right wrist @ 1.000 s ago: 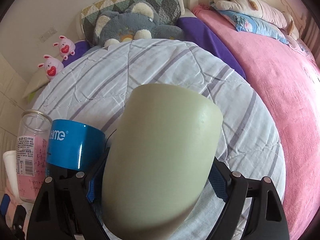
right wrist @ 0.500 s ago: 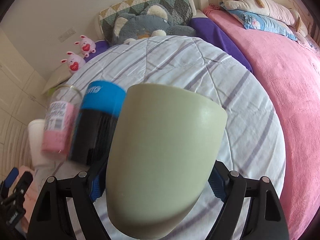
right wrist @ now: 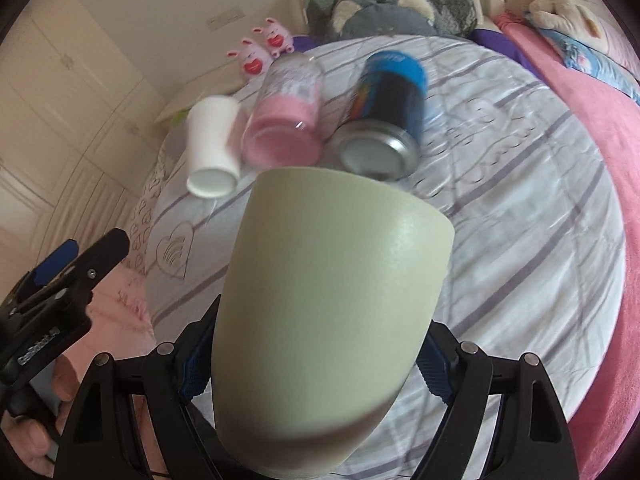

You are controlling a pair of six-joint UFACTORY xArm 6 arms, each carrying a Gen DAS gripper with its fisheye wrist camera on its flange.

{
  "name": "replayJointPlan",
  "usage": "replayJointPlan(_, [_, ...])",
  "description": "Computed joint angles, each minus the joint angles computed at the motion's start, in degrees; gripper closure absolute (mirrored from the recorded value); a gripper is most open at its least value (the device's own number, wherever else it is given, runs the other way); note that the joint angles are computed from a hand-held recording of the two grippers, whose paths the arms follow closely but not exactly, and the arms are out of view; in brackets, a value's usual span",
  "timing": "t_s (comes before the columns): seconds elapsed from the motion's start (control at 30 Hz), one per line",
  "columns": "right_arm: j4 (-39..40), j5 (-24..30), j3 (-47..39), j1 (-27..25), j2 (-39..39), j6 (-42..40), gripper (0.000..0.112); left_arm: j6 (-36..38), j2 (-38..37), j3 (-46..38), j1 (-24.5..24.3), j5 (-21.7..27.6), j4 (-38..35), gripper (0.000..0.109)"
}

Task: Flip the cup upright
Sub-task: 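Lift the pale green cup with the right gripper and pull it back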

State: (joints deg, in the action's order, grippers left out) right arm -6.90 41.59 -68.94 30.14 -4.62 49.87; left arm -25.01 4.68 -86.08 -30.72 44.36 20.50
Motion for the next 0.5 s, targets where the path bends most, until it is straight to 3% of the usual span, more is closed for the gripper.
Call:
replayJointPlan(0.3, [-2.0, 3.6, -2.8, 2.0, 3.9, 1.3, 0.024, -2.5, -5.6, 6.3, 0.1, 0.0, 2.6, 0.006])
replayJointPlan(0.5, [-6.0, 1.3, 0.9, 2.9, -0.9, 5.2, 0.021, -2.7, -7.0, 7.2, -0.9, 0.2, 3.1, 0.006])
